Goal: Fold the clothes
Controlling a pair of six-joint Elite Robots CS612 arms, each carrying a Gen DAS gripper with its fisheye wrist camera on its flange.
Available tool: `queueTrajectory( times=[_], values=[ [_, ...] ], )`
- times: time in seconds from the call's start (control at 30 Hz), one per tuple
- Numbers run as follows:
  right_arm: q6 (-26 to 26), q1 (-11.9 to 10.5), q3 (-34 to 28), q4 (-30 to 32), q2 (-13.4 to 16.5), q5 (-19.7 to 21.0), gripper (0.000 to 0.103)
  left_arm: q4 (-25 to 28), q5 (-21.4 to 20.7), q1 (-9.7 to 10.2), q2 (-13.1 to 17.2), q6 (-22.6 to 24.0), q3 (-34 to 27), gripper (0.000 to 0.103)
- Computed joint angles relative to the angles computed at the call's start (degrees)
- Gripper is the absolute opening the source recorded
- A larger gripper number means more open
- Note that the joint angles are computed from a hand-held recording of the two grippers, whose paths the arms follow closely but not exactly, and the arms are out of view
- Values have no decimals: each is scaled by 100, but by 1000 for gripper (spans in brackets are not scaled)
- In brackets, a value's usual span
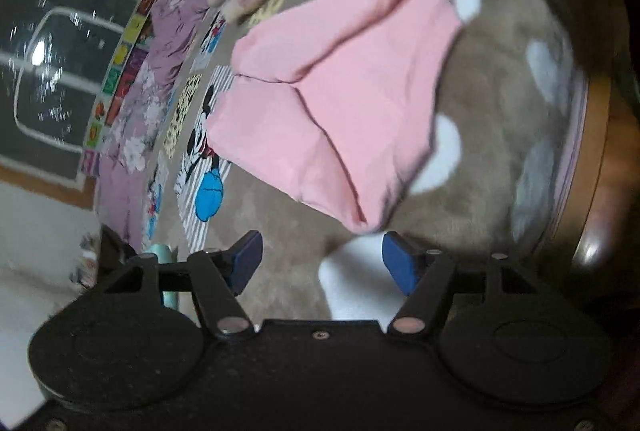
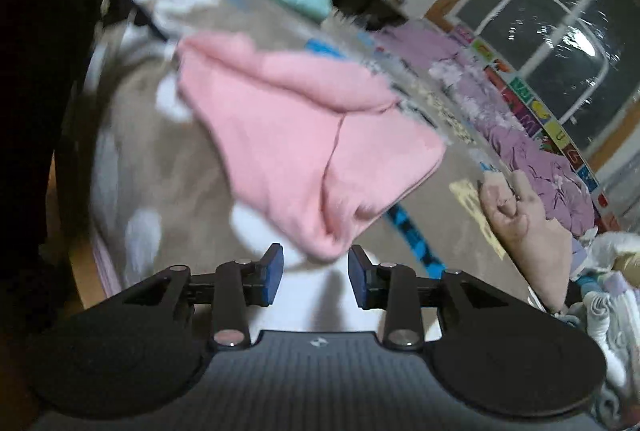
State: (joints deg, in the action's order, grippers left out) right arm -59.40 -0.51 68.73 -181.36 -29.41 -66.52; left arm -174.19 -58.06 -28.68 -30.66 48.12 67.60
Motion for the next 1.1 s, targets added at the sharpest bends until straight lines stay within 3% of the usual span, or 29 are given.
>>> queueTrajectory(
  times=[0.2,0.5,0.6,0.7,0.83,1.0,1.1],
  values=[
    [29,26,-146,-476,196,-40,48,-823,278,-59,300,887,-60,68],
    [130,58,-369,-733,378,-70,46,-1493,150,-68,424,456,-88,67],
    [242,49,-420,-624,385,-9,44,-1360,130,-51,431,108,-138,65],
    [374,39,-474,-485,388,61,32,-1042,45,-37,365,-404,-143,48],
    [795,-6,-508,-512,363,310,19,-1049,44,-36,353,-668,-176,20],
    [1526,-67,-627,-891,385,566,16,-1185,-279,34,258,-1329,-219,15],
    [2111,-100,-853,-1050,461,713,15,-1075,-702,149,194,-1998,-363,15]
  ],
)
